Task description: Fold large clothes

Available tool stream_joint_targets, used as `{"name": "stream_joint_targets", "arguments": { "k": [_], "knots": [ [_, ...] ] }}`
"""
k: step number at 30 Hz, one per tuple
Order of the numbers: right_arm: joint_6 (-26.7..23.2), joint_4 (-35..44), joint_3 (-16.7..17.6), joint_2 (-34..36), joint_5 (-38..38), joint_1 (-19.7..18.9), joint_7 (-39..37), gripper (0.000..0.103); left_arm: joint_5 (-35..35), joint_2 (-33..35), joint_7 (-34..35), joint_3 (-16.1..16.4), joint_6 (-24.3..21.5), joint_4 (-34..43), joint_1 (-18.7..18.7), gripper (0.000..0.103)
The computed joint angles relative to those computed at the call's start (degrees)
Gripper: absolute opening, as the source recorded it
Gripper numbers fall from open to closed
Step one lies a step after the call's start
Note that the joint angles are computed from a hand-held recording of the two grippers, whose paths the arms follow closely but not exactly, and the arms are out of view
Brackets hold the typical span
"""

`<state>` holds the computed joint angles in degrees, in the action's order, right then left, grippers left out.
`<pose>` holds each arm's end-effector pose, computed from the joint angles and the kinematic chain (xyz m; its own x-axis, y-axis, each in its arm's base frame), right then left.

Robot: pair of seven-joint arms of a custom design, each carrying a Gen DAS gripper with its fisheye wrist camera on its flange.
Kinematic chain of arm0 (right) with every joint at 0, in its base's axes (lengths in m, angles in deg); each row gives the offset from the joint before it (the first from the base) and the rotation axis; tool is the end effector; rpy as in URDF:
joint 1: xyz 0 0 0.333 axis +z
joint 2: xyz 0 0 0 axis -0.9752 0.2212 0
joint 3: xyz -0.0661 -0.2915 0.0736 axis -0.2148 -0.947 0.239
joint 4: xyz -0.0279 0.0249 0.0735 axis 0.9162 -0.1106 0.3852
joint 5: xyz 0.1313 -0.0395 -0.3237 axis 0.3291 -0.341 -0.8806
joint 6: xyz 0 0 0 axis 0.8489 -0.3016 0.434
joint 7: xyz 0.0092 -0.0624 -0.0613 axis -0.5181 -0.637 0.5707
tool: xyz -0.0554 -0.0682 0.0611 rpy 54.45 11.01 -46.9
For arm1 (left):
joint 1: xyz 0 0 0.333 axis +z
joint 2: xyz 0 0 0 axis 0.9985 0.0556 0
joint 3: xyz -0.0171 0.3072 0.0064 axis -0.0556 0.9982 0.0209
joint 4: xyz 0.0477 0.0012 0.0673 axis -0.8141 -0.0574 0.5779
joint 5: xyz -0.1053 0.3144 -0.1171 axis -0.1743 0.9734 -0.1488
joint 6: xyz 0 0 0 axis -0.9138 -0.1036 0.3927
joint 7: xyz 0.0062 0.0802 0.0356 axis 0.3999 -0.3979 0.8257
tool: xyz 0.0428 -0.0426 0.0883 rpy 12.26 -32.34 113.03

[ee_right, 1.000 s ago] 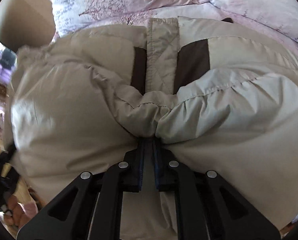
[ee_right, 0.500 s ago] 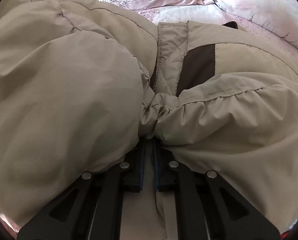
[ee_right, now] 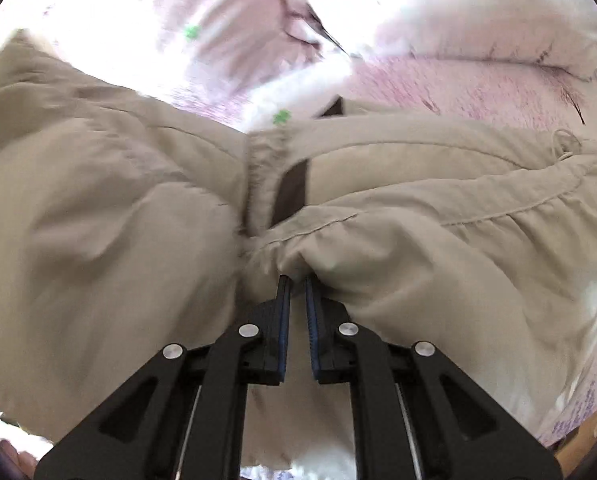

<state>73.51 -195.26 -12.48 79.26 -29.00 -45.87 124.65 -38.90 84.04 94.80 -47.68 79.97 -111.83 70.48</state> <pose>0.4279 0.3815 0.5346 -0.3760 -0.8580 -0.3500 -0.8049 0.4895 -0.3353 0.4668 -0.2750 0.6757 -0.6746 -0.5713 0.4674 -0.6676 0.2020 -0.7166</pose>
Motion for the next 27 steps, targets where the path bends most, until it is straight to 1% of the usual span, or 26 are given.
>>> {"name": "stream_joint_targets", "arguments": {
  "k": [1, 2, 3, 4, 6, 7, 8, 10, 11, 12, 13, 15, 16, 17, 22, 27],
  "knots": [
    [0.3, 0.7, 0.0, 1.2, 2.0, -0.3, -2.1, 0.009, 0.0, -0.1, 0.5, -0.1, -0.1, 0.0, -0.2, 0.028],
    [1.2, 1.4, -0.1, 3.0, 5.1, -1.0, -6.3, 0.009, 0.3, 0.0, 1.1, -0.4, -0.2, 0.2, -0.4, 0.028],
    [1.9, 1.5, -0.3, 4.2, 6.0, -1.3, -8.4, 0.009, 0.3, 0.0, 1.5, -0.6, -0.5, 0.5, -0.7, 0.029],
    [2.8, 1.4, -0.5, 4.6, 6.4, -1.5, -9.9, 0.009, 0.3, 0.2, 2.1, -0.8, -0.9, 0.9, -1.1, 0.029],
    [6.7, -1.5, -0.6, 2.8, 9.6, -2.4, -12.6, 0.009, 0.2, 0.3, 3.1, -1.2, -1.2, 1.3, -1.6, 0.030],
    [9.7, -4.3, -0.7, 0.7, 10.7, -2.7, -12.6, 0.009, -0.1, 0.2, 4.1, -1.4, -1.4, 1.5, -2.0, 0.030],
    [12.7, -7.8, -1.0, -2.6, 9.7, -2.7, -10.6, 0.009, -0.4, 0.2, 5.4, -1.6, -1.7, 1.7, -2.4, 0.031],
    [15.1, -12.6, -1.0, -7.8, 6.6, -3.2, -6.7, 0.011, -0.8, 0.4, 7.3, -2.0, -2.6, 2.2, -3.2, 0.032],
    [15.7, -15.5, -0.8, -11.1, 5.0, -3.8, -4.5, 0.013, -1.1, 0.9, 8.3, -2.4, -3.6, 2.8, -3.7, 0.032],
    [15.3, -17.8, -0.5, -14.1, 3.7, -4.5, -2.5, 0.024, -1.5, 1.4, 8.8, -2.6, -4.4, 3.4, -4.0, 0.033],
    [13.8, -20.3, 0.2, -17.8, 1.6, -5.7, 0.6, 0.034, -1.6, 2.0, 9.3, -2.9, -5.3, 4.2, -4.4, 0.033],
    [11.8, -23.7, 1.4, -22.7, -0.7, -7.6, 4.8, 0.038, -1.7, 3.5, 9.9, -3.5, -7.0, 5.8, -5.0, 0.034],
    [10.5, -26.2, 1.9, -26.1, -1.4, -8.5, 7.1, 0.038, -1.7, 4.1, 10.1, -3.8, -7.6, 6.4, -5.2, 0.034],
    [10.3, -28.5, 1.8, -28.4, -1.5, -9.2, 8.5, 0.038, -1.6, 5.0, 10.2, -4.3, -8.5, 7.3, -5.5, 0.035],
    [8.2, -37.1, 1.9, -38.4, 0.0, -11.2, 13.9, 0.038, 1.1, 10.3, 9.4, -6.9, -12.2, 12.6, -7.4, 0.036],
    [5.9, -42.8, 2.5, -46.6, 1.5, -11.4, 17.1, 0.038, 6.2, 15.2, 8.6, -9.3, -14.8, 17.0, -10.1, 0.037]
  ]
}}
